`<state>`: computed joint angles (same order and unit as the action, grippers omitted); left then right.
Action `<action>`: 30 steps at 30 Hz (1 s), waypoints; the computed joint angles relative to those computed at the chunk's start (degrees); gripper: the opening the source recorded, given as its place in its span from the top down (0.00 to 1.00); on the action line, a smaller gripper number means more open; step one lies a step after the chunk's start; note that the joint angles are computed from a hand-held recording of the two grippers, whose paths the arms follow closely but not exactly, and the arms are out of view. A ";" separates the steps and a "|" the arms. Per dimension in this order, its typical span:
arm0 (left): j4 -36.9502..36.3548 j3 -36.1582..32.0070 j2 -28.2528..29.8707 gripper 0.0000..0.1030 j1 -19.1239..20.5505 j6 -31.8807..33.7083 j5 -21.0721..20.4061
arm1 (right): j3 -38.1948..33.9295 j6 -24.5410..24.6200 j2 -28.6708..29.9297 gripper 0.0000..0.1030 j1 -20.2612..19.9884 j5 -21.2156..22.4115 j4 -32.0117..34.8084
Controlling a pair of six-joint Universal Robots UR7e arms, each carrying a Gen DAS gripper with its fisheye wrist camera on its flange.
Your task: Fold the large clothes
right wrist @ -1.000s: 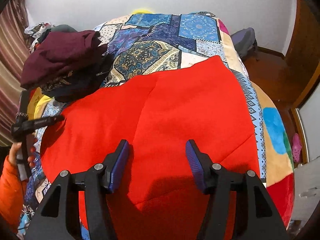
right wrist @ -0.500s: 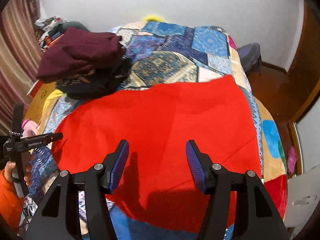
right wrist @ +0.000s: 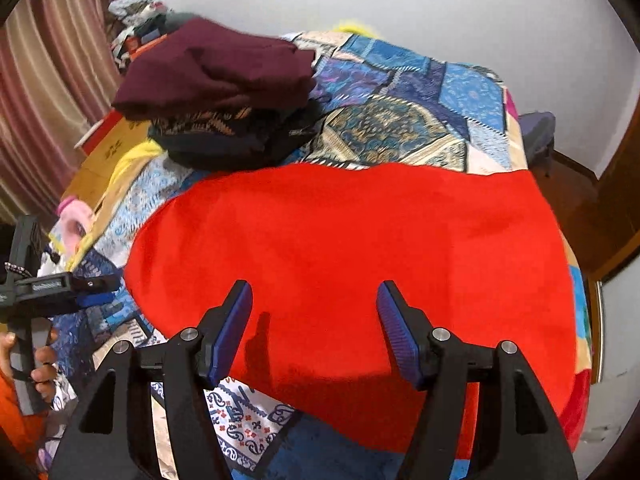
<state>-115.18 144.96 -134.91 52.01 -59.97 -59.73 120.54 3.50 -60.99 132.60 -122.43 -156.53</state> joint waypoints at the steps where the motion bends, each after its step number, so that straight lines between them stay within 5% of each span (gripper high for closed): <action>1: -4.21 0.84 0.55 0.33 2.35 1.50 -3.11 | -0.13 -0.02 0.39 0.41 -0.01 -0.17 0.23; 8: -23.39 2.56 11.90 0.33 11.43 7.12 -13.95 | -0.53 -0.75 1.21 0.41 -0.15 -0.29 1.09; 18: -35.31 0.14 26.02 0.33 13.94 5.56 -5.24 | -0.94 -1.07 1.80 0.41 -0.84 0.20 1.90; 19: -35.40 -0.08 26.61 0.37 13.57 5.03 -4.36 | -1.11 -1.09 1.96 0.41 -0.74 -0.06 2.12; 23: -36.38 -0.83 29.02 0.80 11.77 6.46 -2.87 | -1.78 -1.07 2.31 0.41 -0.44 -0.93 2.99; 30: -29.30 -3.42 25.48 0.93 1.29 7.63 8.66 | -3.08 -2.97 2.20 0.41 -0.31 -2.60 3.06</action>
